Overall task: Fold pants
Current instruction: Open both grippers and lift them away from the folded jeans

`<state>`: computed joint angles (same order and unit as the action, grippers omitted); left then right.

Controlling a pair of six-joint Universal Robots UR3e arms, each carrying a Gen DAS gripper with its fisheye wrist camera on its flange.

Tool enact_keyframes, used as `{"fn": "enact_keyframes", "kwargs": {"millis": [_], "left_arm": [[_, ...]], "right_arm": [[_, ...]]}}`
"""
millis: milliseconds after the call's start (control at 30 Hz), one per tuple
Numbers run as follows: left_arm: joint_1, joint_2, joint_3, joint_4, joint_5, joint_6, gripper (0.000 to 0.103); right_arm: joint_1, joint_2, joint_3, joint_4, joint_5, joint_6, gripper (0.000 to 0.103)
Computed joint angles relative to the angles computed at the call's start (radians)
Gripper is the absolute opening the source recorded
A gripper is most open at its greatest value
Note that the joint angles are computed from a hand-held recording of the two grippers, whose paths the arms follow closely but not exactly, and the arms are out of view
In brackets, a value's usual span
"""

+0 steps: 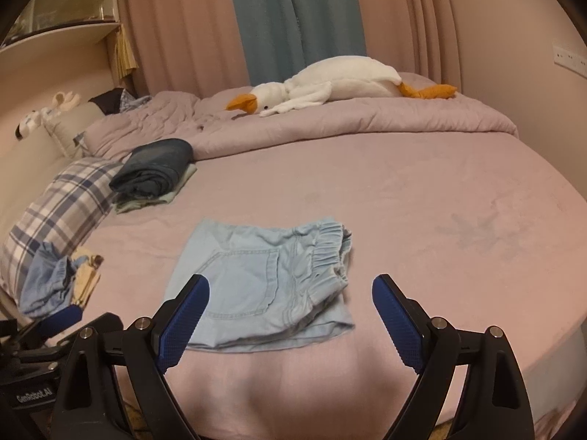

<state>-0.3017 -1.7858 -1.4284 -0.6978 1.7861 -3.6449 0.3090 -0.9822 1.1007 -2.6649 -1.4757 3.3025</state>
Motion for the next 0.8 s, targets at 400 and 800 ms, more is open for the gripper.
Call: {"fn": "enact_keyframes", "kwargs": {"millis": [400, 800], "left_arm": [[-0.034, 0.013, -0.011, -0.002, 0.029, -0.023, 0.102], [-0.045, 0.054, -0.064, 0.052, 0.036, -0.022, 0.102]], "right_arm": [[0.007, -0.010, 0.026, -0.010, -0.011, 0.005, 0.090], [0.025, -0.041, 0.073, -0.033, -0.036, -0.010, 0.090]]}}
